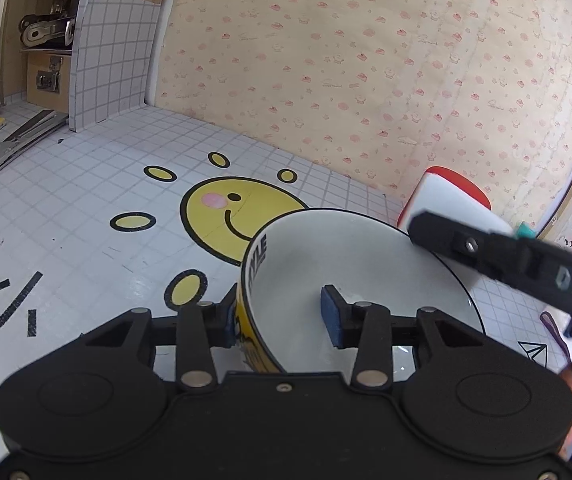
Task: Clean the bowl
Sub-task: 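Rub the sponge along the bowl's outer rim with the right tool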
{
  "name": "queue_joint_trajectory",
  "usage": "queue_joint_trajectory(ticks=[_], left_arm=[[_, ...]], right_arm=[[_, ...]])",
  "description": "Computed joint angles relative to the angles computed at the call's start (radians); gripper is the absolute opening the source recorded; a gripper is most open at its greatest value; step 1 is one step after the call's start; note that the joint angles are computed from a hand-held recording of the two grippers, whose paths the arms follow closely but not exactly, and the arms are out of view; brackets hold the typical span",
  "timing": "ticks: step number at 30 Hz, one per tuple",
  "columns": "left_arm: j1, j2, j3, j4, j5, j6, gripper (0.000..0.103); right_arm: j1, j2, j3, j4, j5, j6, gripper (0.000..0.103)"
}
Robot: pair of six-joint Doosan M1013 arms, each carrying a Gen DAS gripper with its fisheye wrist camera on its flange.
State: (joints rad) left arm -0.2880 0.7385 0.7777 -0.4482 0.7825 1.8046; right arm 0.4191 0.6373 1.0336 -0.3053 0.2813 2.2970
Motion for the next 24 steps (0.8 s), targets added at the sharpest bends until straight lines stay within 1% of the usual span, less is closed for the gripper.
queue_joint_trajectory(ticks=[4,6,8,9,10,12,15,16,17,18,19,20,21,22,24], left_arm=[[-0.001,-0.004,0.009,-0.003,-0.012,0.013,0.047],[-0.001,-0.003,0.007,-0.009,-0.007,0.029,0.048],[0.006,0.009,-0.021,-0.026,0.036,0.061,0.050],[0.010,0.015,-0.035,-0.028,0.054,0.081,0.055],[0.014,0.021,-0.049,-0.029,0.071,0.101,0.058],[0.024,0.032,-0.074,-0.049,0.081,0.136,0.064],[0.036,0.060,-0.130,-0.074,0.109,0.188,0.064],[0.040,0.083,-0.173,-0.088,0.148,0.201,0.064],[0.044,0.111,-0.227,-0.104,0.197,0.210,0.063],[0.048,0.141,-0.286,-0.119,0.249,0.215,0.058],[0.048,0.158,-0.321,-0.120,0.282,0.221,0.055],[0.047,0.171,-0.348,-0.117,0.310,0.228,0.046],[0.046,0.168,-0.343,-0.121,0.310,0.259,0.036],[0.046,0.161,-0.327,-0.131,0.302,0.278,0.033],[0.051,0.157,-0.311,-0.157,0.301,0.220,0.029]], right_arm=[[0.004,-0.048,0.087,-0.079,-0.050,0.095,0.031],[0.003,-0.053,0.100,-0.089,-0.062,0.116,0.031],[0.002,-0.052,0.098,-0.082,-0.065,0.115,0.031],[0.003,-0.049,0.093,-0.092,-0.059,0.118,0.031],[0.004,-0.047,0.088,-0.099,-0.052,0.119,0.031],[0.005,-0.044,0.082,-0.105,-0.044,0.116,0.031],[0.005,-0.044,0.083,-0.106,-0.045,0.116,0.031],[0.004,-0.044,0.084,-0.104,-0.047,0.115,0.031],[0.004,-0.043,0.084,-0.103,-0.048,0.115,0.031],[0.005,-0.042,0.082,-0.108,-0.044,0.116,0.031],[0.006,-0.041,0.079,-0.112,-0.039,0.114,0.031],[0.007,-0.041,0.076,-0.114,-0.034,0.112,0.031],[0.008,-0.040,0.073,-0.110,-0.028,0.101,0.031],[0.008,-0.039,0.070,-0.103,-0.022,0.086,0.031],[0.008,-0.039,0.068,-0.097,-0.018,0.077,0.030]])
